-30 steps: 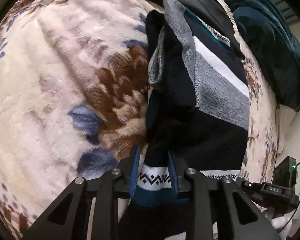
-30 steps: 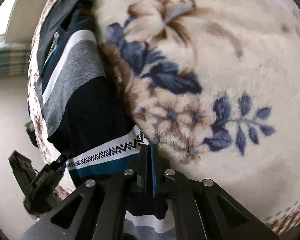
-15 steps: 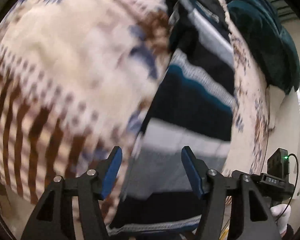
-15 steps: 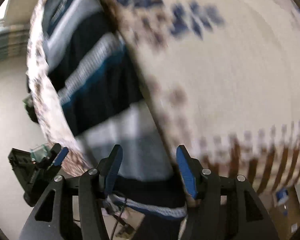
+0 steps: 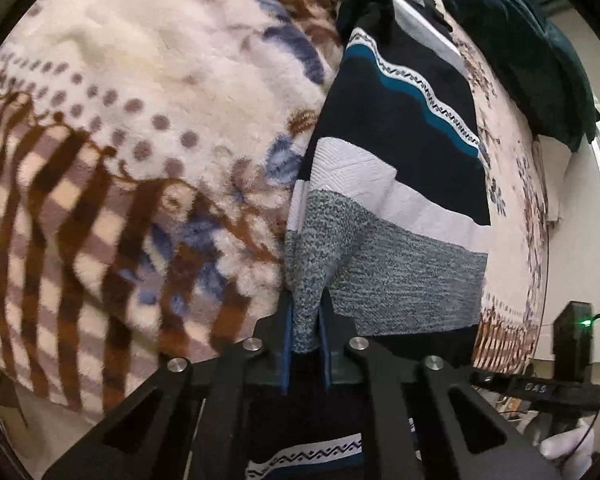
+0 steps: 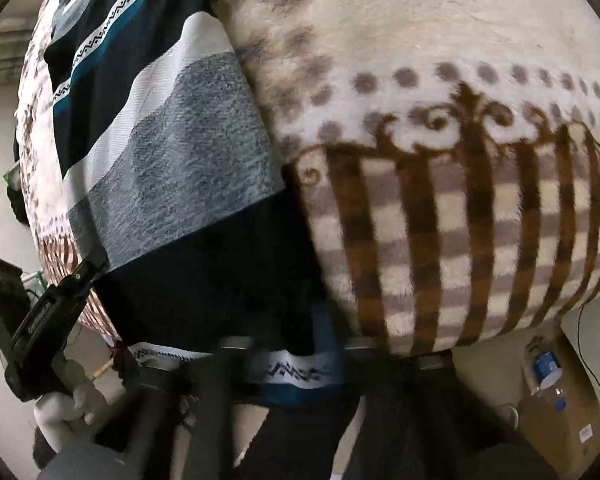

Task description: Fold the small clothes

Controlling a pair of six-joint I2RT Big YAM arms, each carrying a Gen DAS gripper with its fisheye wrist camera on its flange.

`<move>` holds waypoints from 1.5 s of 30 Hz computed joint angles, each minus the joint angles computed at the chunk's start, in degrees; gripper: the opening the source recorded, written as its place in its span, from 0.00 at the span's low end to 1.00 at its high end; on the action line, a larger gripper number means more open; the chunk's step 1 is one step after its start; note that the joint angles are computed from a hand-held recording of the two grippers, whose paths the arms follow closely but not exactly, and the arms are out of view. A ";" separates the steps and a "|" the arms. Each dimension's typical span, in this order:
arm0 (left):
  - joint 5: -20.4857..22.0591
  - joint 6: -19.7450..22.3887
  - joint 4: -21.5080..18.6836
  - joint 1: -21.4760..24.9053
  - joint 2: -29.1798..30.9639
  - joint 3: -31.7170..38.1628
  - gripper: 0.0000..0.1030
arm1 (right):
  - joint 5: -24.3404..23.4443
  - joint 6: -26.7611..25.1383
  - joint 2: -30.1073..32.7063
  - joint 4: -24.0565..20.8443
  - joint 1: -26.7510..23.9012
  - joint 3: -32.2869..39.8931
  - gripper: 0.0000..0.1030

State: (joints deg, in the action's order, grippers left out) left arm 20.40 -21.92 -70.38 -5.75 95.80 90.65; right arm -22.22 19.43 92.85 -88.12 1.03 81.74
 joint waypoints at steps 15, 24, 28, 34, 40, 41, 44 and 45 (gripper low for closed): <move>2.34 -3.48 -4.98 3.04 -3.84 -3.48 0.14 | -4.92 0.50 -11.30 -1.49 -6.00 -12.10 0.52; -4.32 -2.59 -9.06 -0.38 -6.40 -4.71 0.15 | 36.76 -16.29 -20.36 14.21 23.82 -20.95 0.61; -4.32 -2.64 -8.28 -1.74 -6.05 -5.10 0.22 | 48.15 -12.86 -20.56 20.88 28.90 -24.43 0.60; -4.13 -2.42 -7.77 -3.36 -5.14 -5.22 0.24 | 55.41 -5.61 -25.33 24.24 31.51 -25.31 0.55; -3.30 -2.97 -7.58 -2.51 -4.87 -5.81 0.25 | 57.59 -11.69 -23.35 27.72 34.51 -26.37 0.55; -3.26 -2.76 -7.65 -2.43 -4.79 -5.82 0.25 | 57.99 -11.71 -23.49 28.08 34.83 -26.46 0.55; -3.59 -1.48 -8.43 -2.29 -4.60 -5.70 0.28 | 58.68 -9.39 -23.70 28.81 33.62 -26.35 0.47; -3.57 -1.18 -8.47 -2.30 -4.60 -5.85 0.31 | 58.75 -8.29 -24.51 28.85 32.65 -26.56 0.37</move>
